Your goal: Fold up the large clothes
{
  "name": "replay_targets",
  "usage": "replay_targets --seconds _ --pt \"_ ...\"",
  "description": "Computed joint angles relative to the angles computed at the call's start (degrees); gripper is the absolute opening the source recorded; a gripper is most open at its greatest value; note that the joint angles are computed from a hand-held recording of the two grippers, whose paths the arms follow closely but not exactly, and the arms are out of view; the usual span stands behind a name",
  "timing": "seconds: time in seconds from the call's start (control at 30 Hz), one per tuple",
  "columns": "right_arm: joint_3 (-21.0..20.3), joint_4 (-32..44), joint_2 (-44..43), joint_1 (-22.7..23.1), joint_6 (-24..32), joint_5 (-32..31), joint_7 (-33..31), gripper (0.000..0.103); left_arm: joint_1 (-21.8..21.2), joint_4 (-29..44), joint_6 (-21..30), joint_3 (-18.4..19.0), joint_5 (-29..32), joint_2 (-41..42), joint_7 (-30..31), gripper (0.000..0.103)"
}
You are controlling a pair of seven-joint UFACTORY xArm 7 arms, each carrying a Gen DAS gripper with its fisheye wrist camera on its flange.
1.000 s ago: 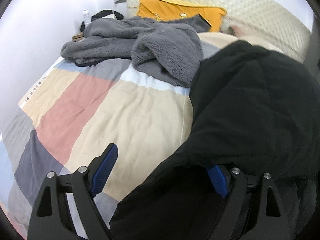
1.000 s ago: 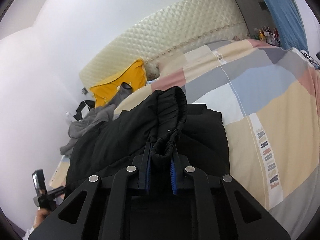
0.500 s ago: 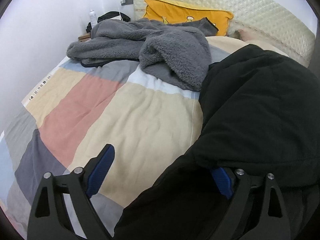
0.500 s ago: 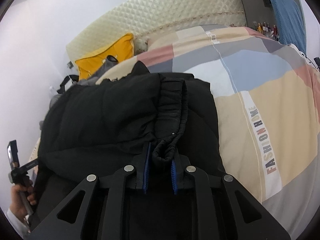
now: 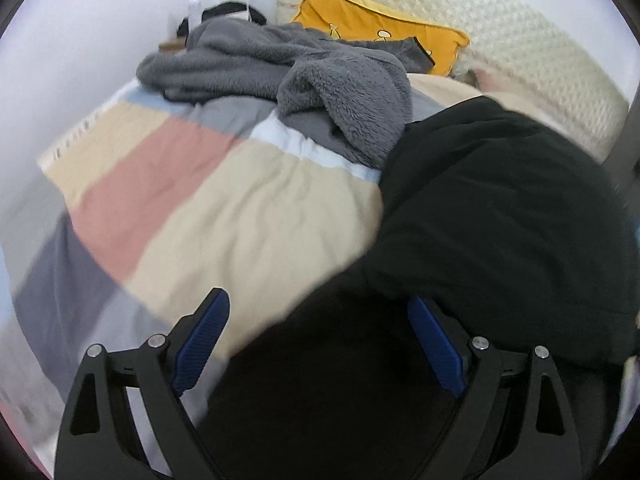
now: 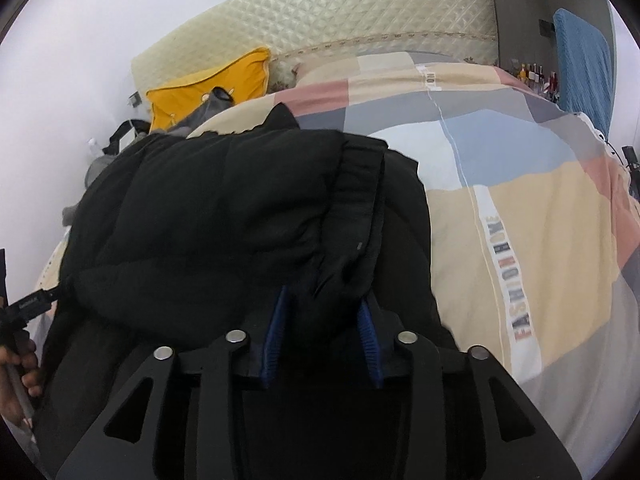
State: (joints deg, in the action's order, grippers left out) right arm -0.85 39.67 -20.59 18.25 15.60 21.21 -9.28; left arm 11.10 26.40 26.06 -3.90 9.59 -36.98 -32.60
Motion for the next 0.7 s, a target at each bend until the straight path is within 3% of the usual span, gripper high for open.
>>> replay_targets --seconds 0.07,0.1,0.27,0.4,0.53,0.7 --pt "2.5 -1.5 -2.9 -2.3 1.4 -3.0 3.3 0.052 -2.2 -1.8 0.6 0.8 -1.8 -3.6 0.7 0.091" --pt "3.1 -2.5 -4.8 -2.5 1.7 -3.7 4.4 0.053 -2.4 -2.3 1.5 -0.1 -1.4 -5.4 0.9 0.091" --pt "3.4 -5.9 -13.3 -0.1 1.8 -4.5 7.9 0.054 -5.7 -5.2 6.4 -1.9 -0.5 -15.5 3.6 0.091" --pt "6.3 -10.5 -23.4 -0.2 3.0 -7.5 12.5 0.054 -8.4 -7.3 9.6 -2.0 -1.9 -25.3 5.0 0.091" --pt "9.4 -15.0 -34.6 -0.6 8.3 -11.6 16.8 0.054 -11.3 -8.8 13.7 -1.2 -4.3 -33.6 6.3 0.091" --pt "9.2 -18.4 -47.1 1.1 13.2 -14.5 18.7 0.054 -13.7 -8.5 19.2 -1.5 -5.4 -41.7 9.5 0.091"
